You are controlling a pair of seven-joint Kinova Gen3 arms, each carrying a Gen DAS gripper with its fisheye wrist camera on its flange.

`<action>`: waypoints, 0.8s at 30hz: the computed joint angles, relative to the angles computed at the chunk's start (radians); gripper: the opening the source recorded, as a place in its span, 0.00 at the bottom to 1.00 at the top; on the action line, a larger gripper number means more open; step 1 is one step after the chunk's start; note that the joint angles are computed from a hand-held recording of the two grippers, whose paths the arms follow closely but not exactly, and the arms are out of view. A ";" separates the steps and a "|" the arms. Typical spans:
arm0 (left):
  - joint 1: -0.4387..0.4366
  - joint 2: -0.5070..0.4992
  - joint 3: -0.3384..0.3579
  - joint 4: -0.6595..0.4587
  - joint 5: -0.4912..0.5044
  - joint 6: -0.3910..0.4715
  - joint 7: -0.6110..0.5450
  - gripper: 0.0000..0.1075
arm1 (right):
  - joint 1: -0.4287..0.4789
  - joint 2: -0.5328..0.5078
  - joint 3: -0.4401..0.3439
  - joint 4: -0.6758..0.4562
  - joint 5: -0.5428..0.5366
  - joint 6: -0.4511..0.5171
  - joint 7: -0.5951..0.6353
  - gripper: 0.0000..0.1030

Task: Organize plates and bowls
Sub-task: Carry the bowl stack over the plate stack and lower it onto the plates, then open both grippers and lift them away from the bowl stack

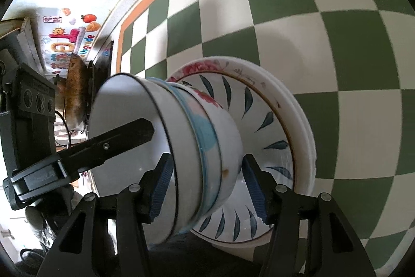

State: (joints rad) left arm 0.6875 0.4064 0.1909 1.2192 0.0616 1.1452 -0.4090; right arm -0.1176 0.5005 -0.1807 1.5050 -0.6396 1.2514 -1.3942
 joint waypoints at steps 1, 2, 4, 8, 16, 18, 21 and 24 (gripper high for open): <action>0.013 0.000 -0.005 -0.014 -0.020 0.020 0.011 0.54 | 0.001 -0.014 0.001 0.004 0.001 -0.005 0.000 0.58; 0.036 0.000 -0.014 -0.036 -0.056 0.054 0.029 0.54 | 0.001 -0.027 0.003 0.008 0.004 -0.010 0.001 0.58; 0.061 -0.002 -0.018 -0.062 -0.098 0.091 0.040 0.54 | -0.011 -0.060 0.010 0.011 0.024 -0.017 -0.009 0.58; 0.131 0.009 -0.030 -0.147 -0.203 0.211 0.062 0.54 | -0.040 -0.138 0.021 0.028 0.070 -0.039 -0.034 0.58; 0.239 -0.005 -0.040 -0.228 -0.334 0.341 0.104 0.61 | -0.125 -0.345 0.045 0.084 0.211 -0.082 -0.161 0.72; 0.281 -0.007 -0.045 -0.256 -0.386 0.387 0.128 0.75 | -0.141 -0.395 0.048 0.097 0.242 -0.090 -0.195 0.80; 0.341 -0.004 -0.050 -0.303 -0.454 0.452 0.162 0.89 | -0.167 -0.470 0.045 0.100 0.308 -0.087 -0.259 0.87; 0.407 0.008 -0.059 -0.361 -0.528 0.523 0.193 0.90 | -0.195 -0.535 0.032 0.094 0.389 -0.086 -0.336 0.92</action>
